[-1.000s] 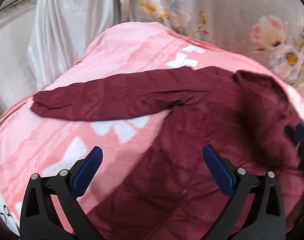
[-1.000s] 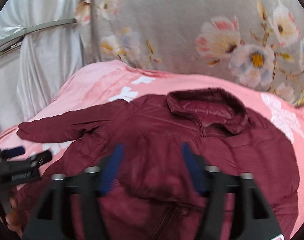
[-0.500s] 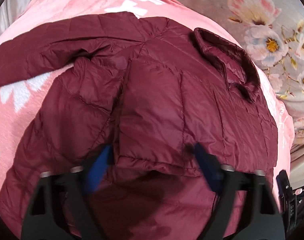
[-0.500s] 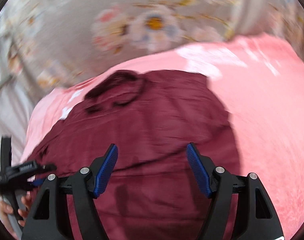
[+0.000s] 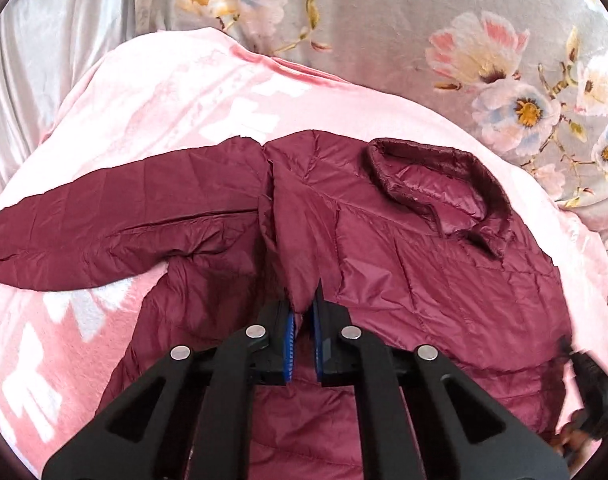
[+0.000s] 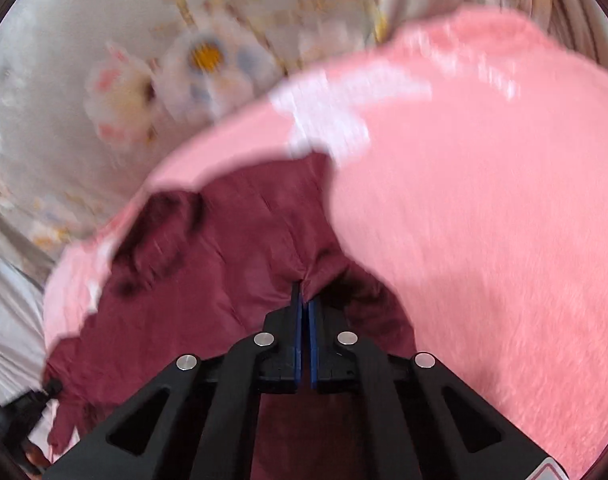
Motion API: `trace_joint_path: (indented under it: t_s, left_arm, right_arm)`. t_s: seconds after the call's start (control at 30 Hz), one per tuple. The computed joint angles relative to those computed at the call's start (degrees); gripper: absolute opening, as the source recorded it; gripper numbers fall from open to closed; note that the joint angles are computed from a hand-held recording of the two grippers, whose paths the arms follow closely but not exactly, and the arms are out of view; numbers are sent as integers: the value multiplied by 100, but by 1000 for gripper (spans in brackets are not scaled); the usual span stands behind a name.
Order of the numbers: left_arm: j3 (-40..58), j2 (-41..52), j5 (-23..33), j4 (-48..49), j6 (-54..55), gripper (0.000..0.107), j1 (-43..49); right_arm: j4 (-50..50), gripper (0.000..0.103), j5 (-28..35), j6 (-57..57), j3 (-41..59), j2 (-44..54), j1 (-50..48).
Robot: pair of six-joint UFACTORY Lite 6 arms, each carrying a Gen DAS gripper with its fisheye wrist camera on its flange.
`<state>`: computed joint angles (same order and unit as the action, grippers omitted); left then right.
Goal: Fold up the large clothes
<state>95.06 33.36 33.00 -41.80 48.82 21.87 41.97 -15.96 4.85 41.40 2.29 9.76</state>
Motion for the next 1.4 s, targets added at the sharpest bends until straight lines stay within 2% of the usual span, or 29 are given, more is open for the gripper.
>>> trace_joint_path:
  t_s: [0.1, 0.2, 0.27, 0.33, 0.4, 0.5, 0.57, 0.6, 0.63, 0.67, 0.73, 0.93, 1.0, 1.13, 1.4]
  left_arm:
    - [-207, 148, -315, 42, 84, 6, -6]
    - [-268, 506, -589, 346, -159, 6, -96]
    - [-522, 564, -886, 106, 157, 6, -122]
    - [-967, 375, -1296, -568, 937, 6, -157]
    - [-1243, 251, -1648, -938, 1365, 7, -265]
    - [-1623, 80, -2157, -1743, 2263, 8, -419]
    - [-1664, 57, -2191, -2001, 2520, 8, -420]
    - [-1673, 48, -2190, -2054, 2568, 8, -423]
    - [-1683, 42, -2198, -2117, 2638, 8, -420]
    - [-1687, 43, -2226, -2146, 2668, 8, -430]
    - [-1741, 15, -2290, -2275, 2785, 8, -463]
    - [-1741, 15, -2222, -2425, 2899, 9, -437]
    - [-1756, 14, -2183, -2560, 3031, 9, -405]
    - [-1764, 15, -2191, -2644, 3122, 9, -398]
    - [-1771, 22, -2199, -2739, 3219, 10, -400]
  right_arm:
    - [1648, 1, -921, -1799, -146, -307, 661]
    - [3022, 1, -661, -3386, 393, 402, 700]
    - [3023, 1, -85, -3442, 624, 920, 425]
    - [2227, 1, 414, -2666, 680, 1079, 95]
    - [2047, 1, 424, -2496, 685, 1111, 90]
    - [3080, 1, 218, -3409, 605, 953, 233]
    - [4002, 7, -321, -3970, 304, 519, 587]
    - [4457, 12, -853, -4167, 109, 183, 944]
    - [4761, 13, -1370, -4330, 37, -67, 1350]
    - [4902, 13, -1647, -4525, 112, -197, 1646]
    - [5169, 13, -1828, -5075, 568, -97, 2042]
    - [6108, 12, -1464, -7083, 3121, 1954, 2697]
    - [6456, 12, -1356, -7513, 3641, 2480, 2755]
    - [6800, 12, -1342, -7879, 4031, 3032, 2801]
    - [7455, 12, -753, -8408, 4126, 3358, 2513]
